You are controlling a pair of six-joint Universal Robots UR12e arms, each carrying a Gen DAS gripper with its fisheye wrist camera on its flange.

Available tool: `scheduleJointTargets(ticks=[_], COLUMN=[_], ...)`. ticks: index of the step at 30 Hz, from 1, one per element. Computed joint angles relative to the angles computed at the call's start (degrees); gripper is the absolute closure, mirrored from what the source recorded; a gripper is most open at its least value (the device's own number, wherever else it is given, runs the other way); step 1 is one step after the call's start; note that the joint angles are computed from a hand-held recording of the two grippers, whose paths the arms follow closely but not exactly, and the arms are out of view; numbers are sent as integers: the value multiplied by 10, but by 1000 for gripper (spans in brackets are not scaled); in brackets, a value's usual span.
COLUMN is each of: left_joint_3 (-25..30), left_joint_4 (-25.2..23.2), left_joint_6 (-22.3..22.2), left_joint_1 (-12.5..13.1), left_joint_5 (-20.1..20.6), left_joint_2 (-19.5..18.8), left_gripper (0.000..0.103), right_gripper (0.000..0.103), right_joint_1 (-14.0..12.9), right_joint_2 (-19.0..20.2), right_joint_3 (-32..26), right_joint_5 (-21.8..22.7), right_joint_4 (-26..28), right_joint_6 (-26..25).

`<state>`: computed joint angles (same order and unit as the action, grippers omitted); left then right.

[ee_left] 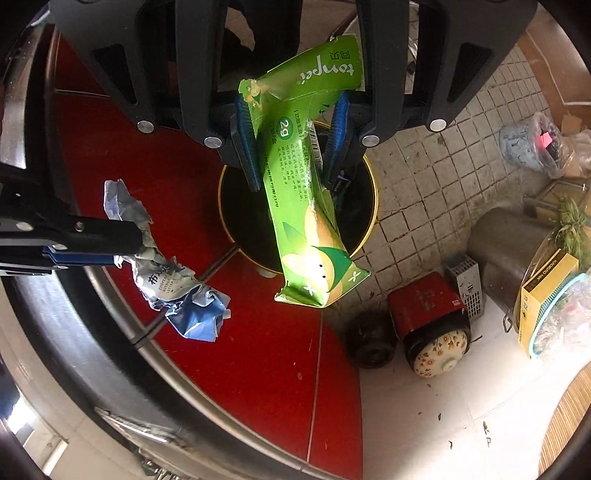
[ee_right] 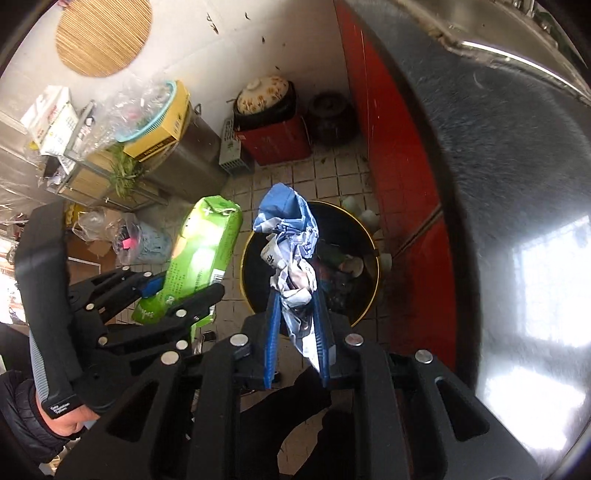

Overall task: Collect trash
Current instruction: 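Carry snack bag and foil cloth to the bin and open both tools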

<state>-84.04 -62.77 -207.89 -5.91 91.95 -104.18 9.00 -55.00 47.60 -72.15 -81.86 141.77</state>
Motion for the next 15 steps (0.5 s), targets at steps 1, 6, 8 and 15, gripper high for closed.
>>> scheduleJointTargets(ticks=[1,6,8,15], left_joint_3=[-3,-9,-11,-13], left_joint_4=[4,9,11,12], left_joint_6=[2,11,14,10], left_joint_1=[2,9,8,10], left_joint_5=[-4,-13,1,1], left_joint_2=[0,-1,0,7], left_gripper=[68,24,22,22], right_gripper=[85,40,34,32], right_joint_1=[2,4,3,-4], right_joint_2=[6,31,25,-1], right_joint_3=[-5,-40,-32,-14], right_joint_5=[-4,4,17,37], right_joint_4=[0,29,13,-5], right_joint_6=[2,15,8,-16])
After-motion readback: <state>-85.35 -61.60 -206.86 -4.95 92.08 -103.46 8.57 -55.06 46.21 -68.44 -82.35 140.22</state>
